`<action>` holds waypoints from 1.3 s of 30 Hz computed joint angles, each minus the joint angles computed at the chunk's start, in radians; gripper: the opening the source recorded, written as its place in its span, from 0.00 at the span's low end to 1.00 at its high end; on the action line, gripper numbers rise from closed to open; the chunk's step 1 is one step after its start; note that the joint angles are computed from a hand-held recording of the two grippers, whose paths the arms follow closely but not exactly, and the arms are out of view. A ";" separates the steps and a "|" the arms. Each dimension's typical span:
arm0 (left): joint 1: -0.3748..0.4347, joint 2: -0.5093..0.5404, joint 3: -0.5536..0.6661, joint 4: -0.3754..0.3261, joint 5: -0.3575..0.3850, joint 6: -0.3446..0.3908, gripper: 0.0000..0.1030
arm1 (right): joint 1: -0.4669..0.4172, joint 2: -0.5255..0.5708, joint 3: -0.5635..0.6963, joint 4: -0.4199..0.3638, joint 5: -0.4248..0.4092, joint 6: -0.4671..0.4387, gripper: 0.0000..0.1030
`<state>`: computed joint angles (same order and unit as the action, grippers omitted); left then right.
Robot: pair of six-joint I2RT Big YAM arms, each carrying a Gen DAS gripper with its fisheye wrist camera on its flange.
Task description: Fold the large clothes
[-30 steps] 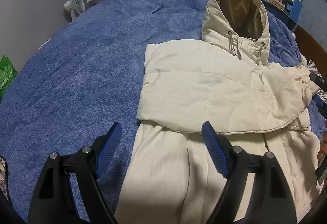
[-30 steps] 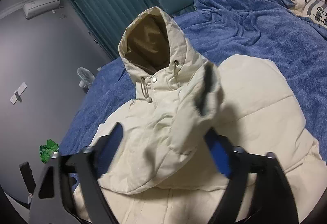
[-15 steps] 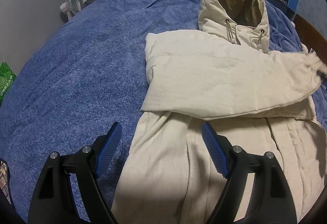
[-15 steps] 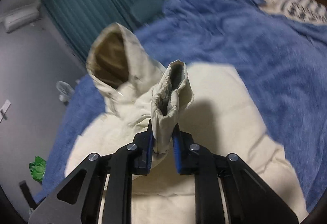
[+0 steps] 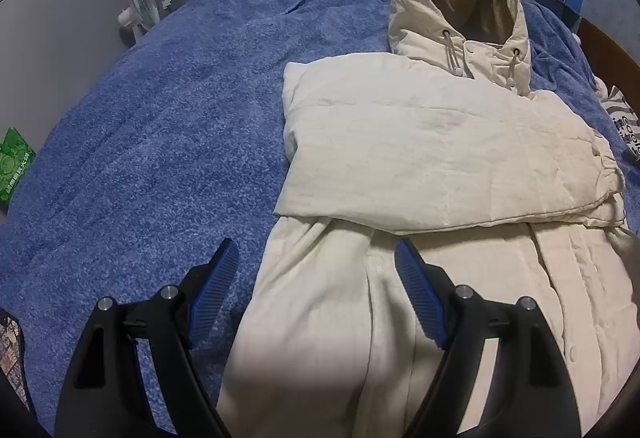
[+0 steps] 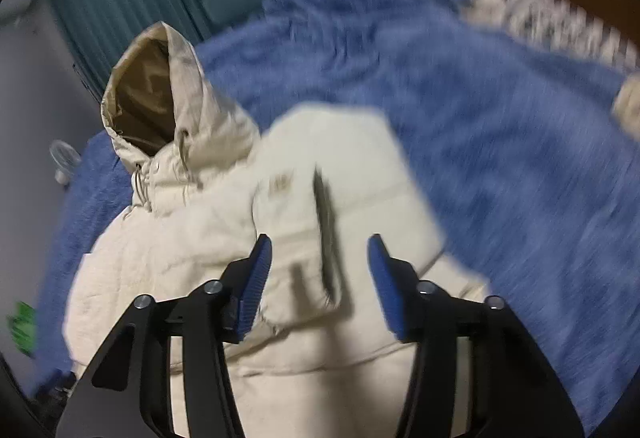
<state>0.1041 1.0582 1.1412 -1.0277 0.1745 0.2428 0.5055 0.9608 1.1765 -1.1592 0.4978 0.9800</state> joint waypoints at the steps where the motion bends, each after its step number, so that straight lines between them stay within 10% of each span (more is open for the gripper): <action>1: -0.003 0.000 0.000 0.000 -0.001 0.000 0.74 | 0.004 0.005 0.009 0.003 0.014 -0.032 0.54; 9: -0.043 -0.005 -0.010 0.010 -0.038 -0.004 0.74 | 0.080 0.131 0.066 0.011 0.001 -0.197 0.54; 30: -0.220 0.090 0.079 0.052 -0.126 -0.124 0.75 | 0.084 0.187 0.000 0.044 -0.034 -0.213 0.58; 39: -0.231 0.122 0.012 0.174 -0.113 -0.088 0.90 | 0.082 0.188 -0.009 0.076 -0.055 -0.234 0.73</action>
<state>-0.1269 1.1800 1.1532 -0.8541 0.0617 0.1544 0.5877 1.1487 1.1673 -1.0830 0.4424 0.7459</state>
